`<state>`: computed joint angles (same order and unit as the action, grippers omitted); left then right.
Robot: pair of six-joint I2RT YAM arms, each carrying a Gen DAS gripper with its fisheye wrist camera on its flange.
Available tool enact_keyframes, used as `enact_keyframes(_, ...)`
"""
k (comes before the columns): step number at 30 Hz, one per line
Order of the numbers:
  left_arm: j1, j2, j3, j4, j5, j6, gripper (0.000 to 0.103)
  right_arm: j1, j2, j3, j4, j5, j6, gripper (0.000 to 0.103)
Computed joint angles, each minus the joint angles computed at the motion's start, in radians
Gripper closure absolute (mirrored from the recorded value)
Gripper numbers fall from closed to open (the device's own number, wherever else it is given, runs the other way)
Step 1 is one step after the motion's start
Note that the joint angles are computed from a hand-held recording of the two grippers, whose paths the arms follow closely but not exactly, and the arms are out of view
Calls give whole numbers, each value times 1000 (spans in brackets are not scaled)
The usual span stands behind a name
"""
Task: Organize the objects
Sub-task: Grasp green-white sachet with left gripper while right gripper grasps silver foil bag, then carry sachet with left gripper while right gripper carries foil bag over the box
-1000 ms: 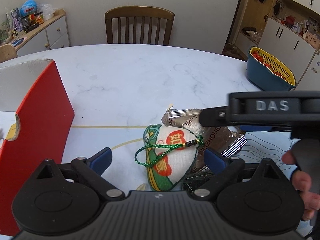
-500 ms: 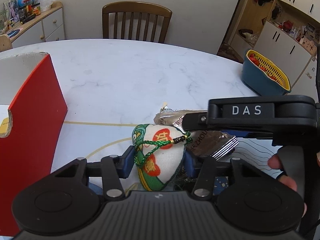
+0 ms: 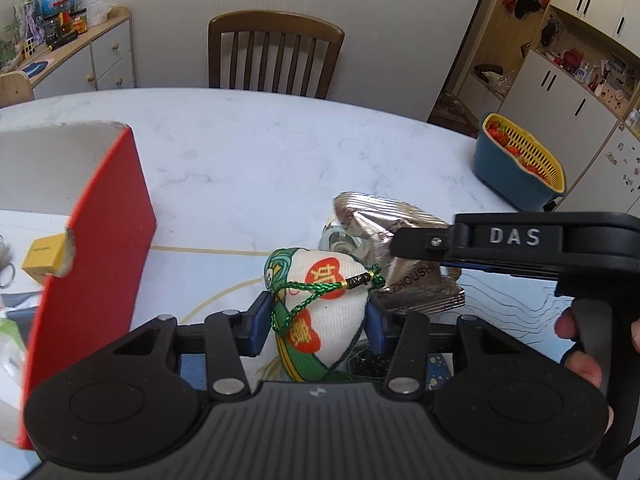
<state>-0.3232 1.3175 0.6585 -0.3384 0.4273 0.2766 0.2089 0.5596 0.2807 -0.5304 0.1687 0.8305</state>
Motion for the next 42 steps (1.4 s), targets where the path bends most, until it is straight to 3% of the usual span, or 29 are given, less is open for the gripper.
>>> enact_keyframes(9, 122, -77, 79, -190, 92, 114, 56, 287, -91, 122, -263, 219, 189, 71)
enact_keyframes(15, 230, -73, 174, -350, 161, 219, 56, 555, -11, 224, -392, 390, 418, 71)
enact_keyframes(21, 368, -31, 292, -508, 232, 373, 56, 725, 112, 329, -471, 480, 580, 71)
enact_keyframes(26, 470, 64, 430, -640, 264, 480, 56, 781, 229, 408, -476, 498, 643, 71)
enact_keyframes(32, 594, 194, 627, -754, 311, 592, 56, 795, 369, 500, -432, 518, 630, 70)
enact_keyframes(42, 705, 454, 955, -799, 324, 562, 56, 730, 579, 637, -285, 494, 516, 70)
